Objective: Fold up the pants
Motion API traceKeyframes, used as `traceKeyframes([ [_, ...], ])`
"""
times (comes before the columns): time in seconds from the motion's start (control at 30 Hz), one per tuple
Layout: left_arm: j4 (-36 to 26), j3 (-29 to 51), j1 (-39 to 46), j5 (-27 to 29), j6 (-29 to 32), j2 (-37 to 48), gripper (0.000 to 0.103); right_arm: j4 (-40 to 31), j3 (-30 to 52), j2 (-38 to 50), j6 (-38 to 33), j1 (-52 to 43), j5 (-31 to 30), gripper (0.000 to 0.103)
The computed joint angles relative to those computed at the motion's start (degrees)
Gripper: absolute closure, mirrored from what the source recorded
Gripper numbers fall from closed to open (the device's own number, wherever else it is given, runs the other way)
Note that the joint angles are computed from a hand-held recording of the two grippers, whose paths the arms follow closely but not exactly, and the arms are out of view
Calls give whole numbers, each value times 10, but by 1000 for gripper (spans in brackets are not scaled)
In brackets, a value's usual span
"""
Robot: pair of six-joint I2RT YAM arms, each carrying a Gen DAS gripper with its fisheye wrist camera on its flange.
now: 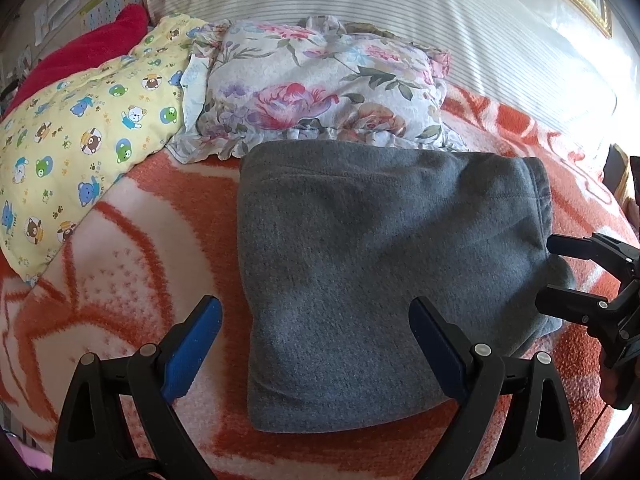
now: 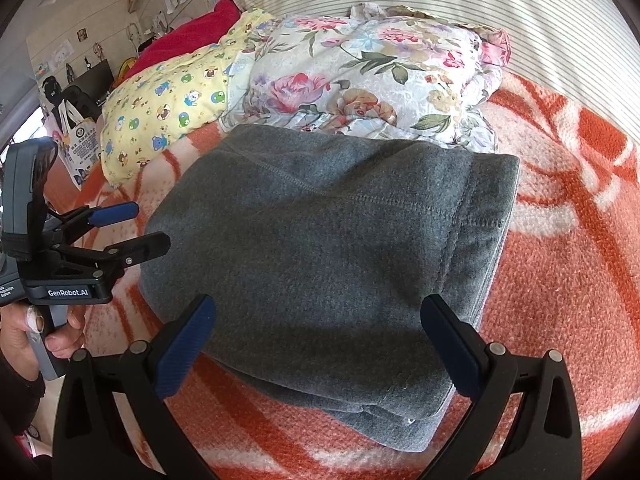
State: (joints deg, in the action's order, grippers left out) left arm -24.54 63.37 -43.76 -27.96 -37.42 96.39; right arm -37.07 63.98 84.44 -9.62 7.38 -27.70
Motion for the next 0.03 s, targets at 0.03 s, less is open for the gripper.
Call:
traceKeyframes([
  [0.03,-3,1,0,1,-2,1,8,0,0,0,0,0,0,1],
])
